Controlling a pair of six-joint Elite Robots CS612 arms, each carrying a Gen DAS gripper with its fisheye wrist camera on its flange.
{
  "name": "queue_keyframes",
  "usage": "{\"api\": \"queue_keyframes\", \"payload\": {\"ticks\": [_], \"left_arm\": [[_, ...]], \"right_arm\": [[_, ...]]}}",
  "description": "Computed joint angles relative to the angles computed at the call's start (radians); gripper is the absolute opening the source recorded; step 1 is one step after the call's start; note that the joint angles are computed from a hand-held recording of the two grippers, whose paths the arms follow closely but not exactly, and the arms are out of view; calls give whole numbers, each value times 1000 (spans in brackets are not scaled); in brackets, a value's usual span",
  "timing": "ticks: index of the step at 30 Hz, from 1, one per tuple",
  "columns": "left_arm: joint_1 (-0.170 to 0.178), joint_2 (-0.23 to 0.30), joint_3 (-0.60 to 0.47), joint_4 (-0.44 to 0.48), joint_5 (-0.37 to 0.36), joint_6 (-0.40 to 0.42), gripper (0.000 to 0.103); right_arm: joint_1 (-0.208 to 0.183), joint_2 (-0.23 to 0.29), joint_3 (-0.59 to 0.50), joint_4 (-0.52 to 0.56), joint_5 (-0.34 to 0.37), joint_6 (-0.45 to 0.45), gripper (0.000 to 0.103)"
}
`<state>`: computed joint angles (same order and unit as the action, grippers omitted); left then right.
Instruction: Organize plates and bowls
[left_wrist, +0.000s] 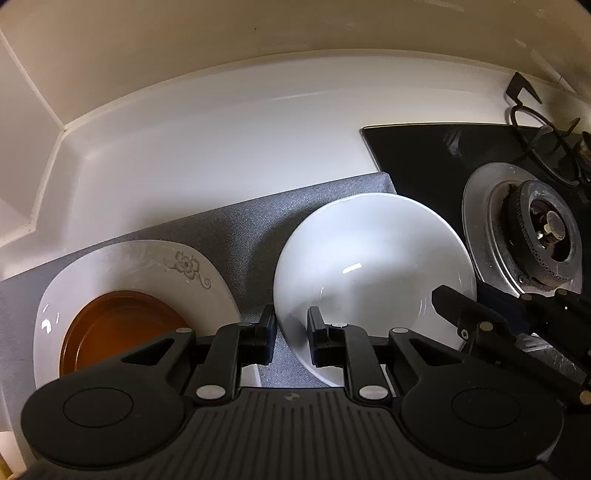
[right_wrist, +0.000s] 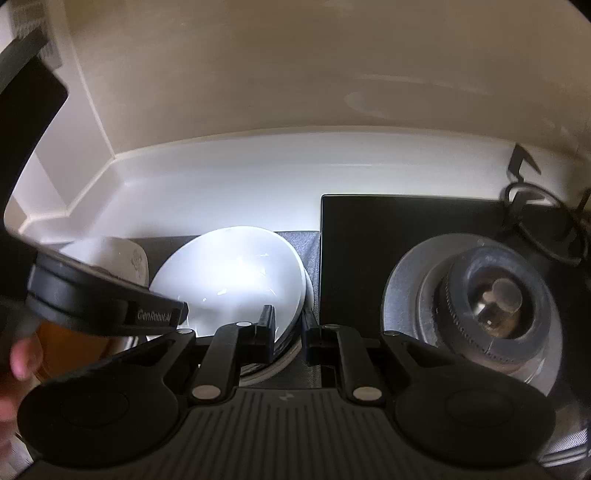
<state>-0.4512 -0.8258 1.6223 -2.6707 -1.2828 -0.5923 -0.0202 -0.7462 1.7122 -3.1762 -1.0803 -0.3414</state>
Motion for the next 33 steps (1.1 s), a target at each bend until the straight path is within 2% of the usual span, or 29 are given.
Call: {"api": "queue_keyframes", "payload": {"ticks": [2, 4, 5, 6, 7, 8, 9, 14, 17, 20, 21, 25, 30, 33], "left_arm": [[4, -6, 7, -12, -19, -13, 19], [9, -13, 20, -43, -42, -19, 22], [13, -15, 27, -62, -58, -15, 30], [16, -17, 31, -76, -74, -10, 44], [18, -17, 34, -91, -82, -6, 52], [19, -16, 35, -100, -81, -2, 62], [19, -16, 35, -108, -80, 0, 63], [33, 1, 11, -101, -152, 18, 58], [29, 7, 1, -71, -130, 36, 50], [27, 7, 0, -59, -113, 49, 41], [29, 7, 0, -58, -114, 49, 39], [39, 2, 7, -60, -156, 28, 38], [28, -16, 30, -45, -190, 38, 38], [16, -13, 38, -69, -160, 66, 43]], "right_arm": [[-4, -5, 4, 13, 11, 8, 20], [-16, -9, 5, 44, 52, 50, 26], [-24, -10, 7, 53, 75, 72, 28], [-30, -10, 9, 52, 93, 96, 34], [-35, -10, 12, 50, 103, 118, 43], [-39, -11, 11, 59, 111, 134, 46], [-41, -11, 8, 77, 120, 142, 49], [-43, -5, -6, 134, 147, 151, 49], [-43, -4, -14, 181, 167, 134, 48], [-41, -2, -14, 177, 157, 140, 43], [-39, -3, -14, 174, 147, 138, 37], [-42, 0, -23, 186, 144, 125, 27], [-43, -4, -42, 219, 115, 60, 19], [-47, -1, -49, 213, 123, 76, 19]]}}
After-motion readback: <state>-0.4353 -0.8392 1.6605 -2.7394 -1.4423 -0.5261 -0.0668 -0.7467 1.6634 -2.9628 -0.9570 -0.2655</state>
